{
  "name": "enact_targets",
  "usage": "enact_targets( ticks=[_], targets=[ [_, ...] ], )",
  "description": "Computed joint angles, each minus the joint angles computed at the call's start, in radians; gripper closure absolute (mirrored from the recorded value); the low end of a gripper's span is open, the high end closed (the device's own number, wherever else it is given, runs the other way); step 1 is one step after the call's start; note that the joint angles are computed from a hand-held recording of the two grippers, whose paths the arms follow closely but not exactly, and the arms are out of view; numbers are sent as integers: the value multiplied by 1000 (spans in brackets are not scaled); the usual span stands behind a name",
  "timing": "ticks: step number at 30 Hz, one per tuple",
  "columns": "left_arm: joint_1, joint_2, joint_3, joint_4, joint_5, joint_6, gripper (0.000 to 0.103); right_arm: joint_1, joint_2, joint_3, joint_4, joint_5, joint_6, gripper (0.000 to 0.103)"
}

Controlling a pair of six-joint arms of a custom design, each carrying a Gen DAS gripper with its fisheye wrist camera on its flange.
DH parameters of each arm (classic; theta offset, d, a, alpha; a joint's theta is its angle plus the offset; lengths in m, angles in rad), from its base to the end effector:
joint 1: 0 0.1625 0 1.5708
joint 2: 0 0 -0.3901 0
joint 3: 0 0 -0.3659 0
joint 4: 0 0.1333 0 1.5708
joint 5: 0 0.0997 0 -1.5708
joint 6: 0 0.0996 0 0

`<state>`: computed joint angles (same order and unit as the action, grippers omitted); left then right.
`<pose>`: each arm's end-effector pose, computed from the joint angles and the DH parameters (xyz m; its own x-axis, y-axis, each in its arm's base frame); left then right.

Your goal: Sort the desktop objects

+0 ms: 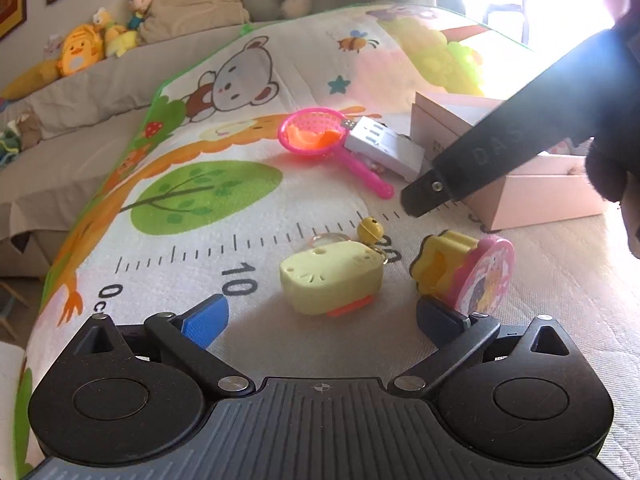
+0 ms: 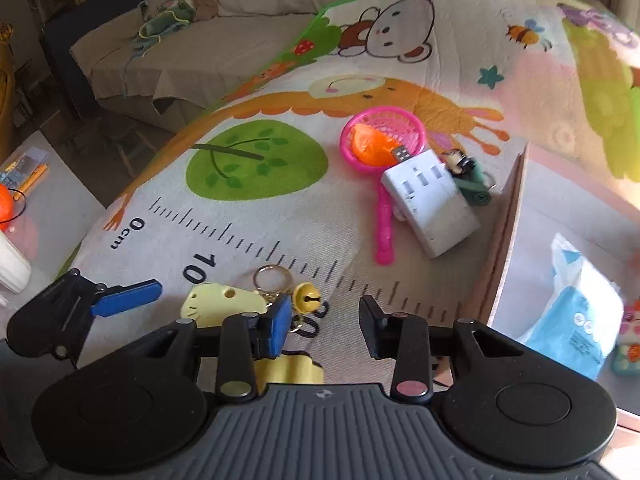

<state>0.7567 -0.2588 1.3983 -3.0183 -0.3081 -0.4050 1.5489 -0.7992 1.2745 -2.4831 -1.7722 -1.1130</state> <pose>-0.3045 -0.6014 -0.0686 -0.6574 -0.2374 -0.7152 0.4720 0.6100 -0.6364 0.0974 -0.7313 0.2285 -0.4499 -0.7656 0.4597 -0.8683 0.4955 -0.0245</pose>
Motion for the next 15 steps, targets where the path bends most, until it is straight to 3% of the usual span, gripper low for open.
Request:
enact_targets(
  ticks=[4,8,12,15],
  targets=[
    [-2,4,-18,60,-6,-10,1,-41,-62,54,-60,53,9,64],
    [-11,-10,3,112,5,-52,0,-88,-106,128,-175,87,-25,54],
    [-18,-64,57,282,18,-241,0,-127,-145,169,-155,116,-1,53],
    [-25,-109,88,449,43,-409,0,-151,-171,205,-136,161,-4,43]
  ],
)
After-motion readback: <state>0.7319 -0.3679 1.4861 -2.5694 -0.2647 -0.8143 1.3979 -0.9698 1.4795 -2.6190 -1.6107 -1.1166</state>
